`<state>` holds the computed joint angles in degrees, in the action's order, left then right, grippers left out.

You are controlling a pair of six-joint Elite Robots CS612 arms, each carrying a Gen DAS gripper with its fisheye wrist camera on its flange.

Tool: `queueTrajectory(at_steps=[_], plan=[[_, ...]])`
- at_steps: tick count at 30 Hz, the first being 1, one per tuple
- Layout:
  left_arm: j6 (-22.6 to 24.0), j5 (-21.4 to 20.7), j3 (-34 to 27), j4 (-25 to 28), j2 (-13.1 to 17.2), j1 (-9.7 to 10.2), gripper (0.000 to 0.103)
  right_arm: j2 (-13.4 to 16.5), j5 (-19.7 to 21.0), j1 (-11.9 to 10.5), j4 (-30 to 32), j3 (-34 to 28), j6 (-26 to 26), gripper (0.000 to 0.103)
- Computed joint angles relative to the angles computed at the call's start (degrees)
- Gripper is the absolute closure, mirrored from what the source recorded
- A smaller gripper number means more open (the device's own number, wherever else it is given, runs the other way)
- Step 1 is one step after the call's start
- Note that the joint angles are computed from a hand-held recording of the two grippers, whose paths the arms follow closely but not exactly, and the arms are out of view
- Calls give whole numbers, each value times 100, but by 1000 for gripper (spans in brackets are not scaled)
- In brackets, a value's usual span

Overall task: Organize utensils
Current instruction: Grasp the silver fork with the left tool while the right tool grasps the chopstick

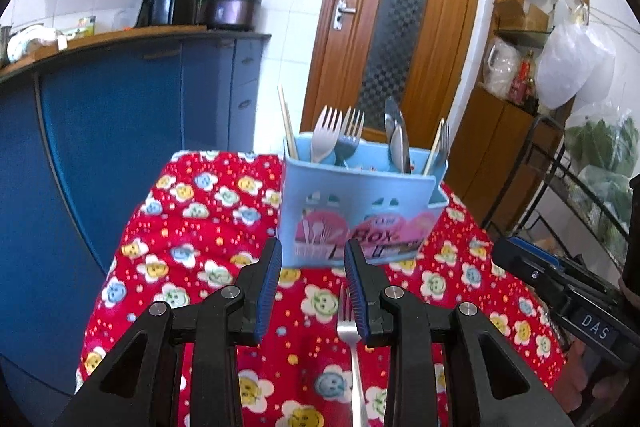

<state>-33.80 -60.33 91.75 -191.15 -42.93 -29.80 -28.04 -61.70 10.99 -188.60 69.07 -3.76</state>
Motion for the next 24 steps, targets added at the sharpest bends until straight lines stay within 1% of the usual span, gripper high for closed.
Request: queueTrajectory(at_steps=[7, 15, 21, 24], plan=[[-186, -208, 13, 359, 26, 5, 70, 16, -92, -31, 254, 54, 53, 65], [-473, -731, -58, 907, 79, 58, 70, 44, -154, -69, 581, 63, 70, 65], [-427, -1069, -200, 1254, 161, 70, 70, 58, -180, -87, 750, 71, 77, 65], [-370, -1306, -284, 1383, 220, 86, 70, 68, -161, -104, 783, 80, 97, 65]])
